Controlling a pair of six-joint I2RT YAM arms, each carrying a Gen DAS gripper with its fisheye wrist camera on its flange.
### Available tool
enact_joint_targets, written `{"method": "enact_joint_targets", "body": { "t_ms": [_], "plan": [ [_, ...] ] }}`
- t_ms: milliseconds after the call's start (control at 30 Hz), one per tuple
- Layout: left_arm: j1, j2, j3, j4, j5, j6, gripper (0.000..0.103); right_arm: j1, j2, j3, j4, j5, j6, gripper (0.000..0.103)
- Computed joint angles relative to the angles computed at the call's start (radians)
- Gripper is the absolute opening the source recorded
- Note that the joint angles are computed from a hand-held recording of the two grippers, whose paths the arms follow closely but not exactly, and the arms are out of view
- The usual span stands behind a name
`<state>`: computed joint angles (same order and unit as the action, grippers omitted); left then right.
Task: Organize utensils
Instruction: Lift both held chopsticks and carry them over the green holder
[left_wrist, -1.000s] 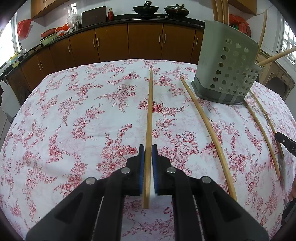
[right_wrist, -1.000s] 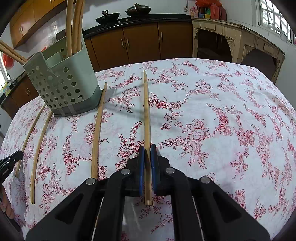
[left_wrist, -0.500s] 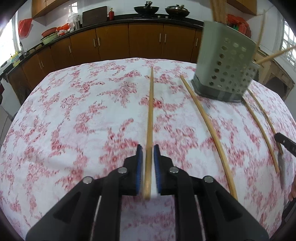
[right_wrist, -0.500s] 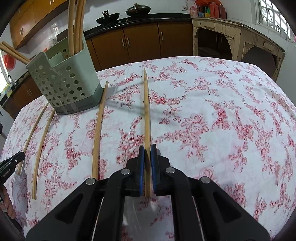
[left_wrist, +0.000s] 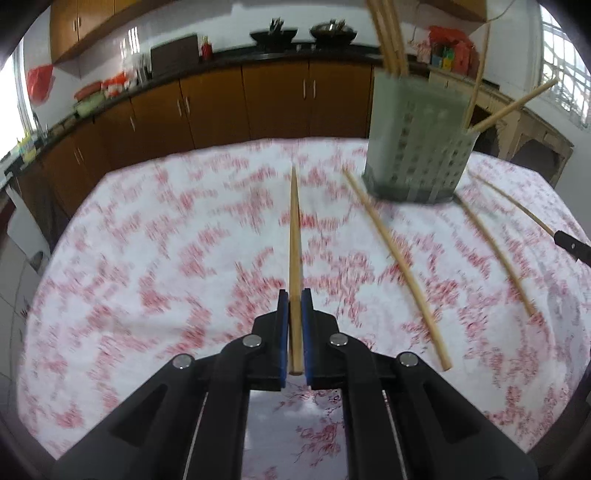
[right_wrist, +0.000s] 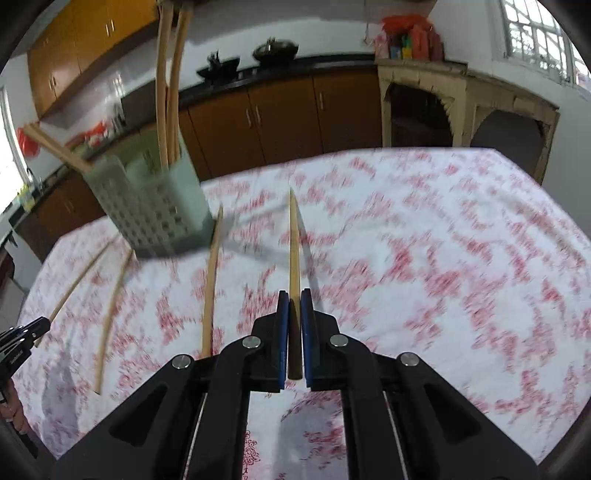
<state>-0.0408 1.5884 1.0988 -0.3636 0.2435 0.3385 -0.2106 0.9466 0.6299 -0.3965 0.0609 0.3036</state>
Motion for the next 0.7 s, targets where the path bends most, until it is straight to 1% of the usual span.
{"method": "enact_joint_targets", "body": {
  "t_ms": [167, 300, 500, 600, 700],
  "plan": [
    [0.024, -0.082, 0.041, -0.029, 0.057, 0.007, 0.008, -0.022, -0.089, 0.058, -0.042, 0.01, -0.039, 0.007],
    [0.04, -0.119, 0.091, -0.044, 0.105, -0.015, 0.008, -0.022, -0.131, 0.112, -0.056, 0.017, -0.056, 0.007],
    [0.053, -0.14, 0.191, -0.074, 0.179, -0.066, 0.008, -0.033, -0.137, 0.198, -0.062, -0.004, -0.075, 0.007],
    [0.05, -0.143, 0.227, -0.093, 0.192, -0.078, 0.008, -0.037, -0.136, 0.24, -0.075, -0.019, -0.081, 0.007],
    [0.04, -0.144, 0.254, -0.1, 0.19, -0.084, 0.008, -0.015, -0.132, 0.272, -0.087, -0.002, -0.083, 0.007]
  ]
}}
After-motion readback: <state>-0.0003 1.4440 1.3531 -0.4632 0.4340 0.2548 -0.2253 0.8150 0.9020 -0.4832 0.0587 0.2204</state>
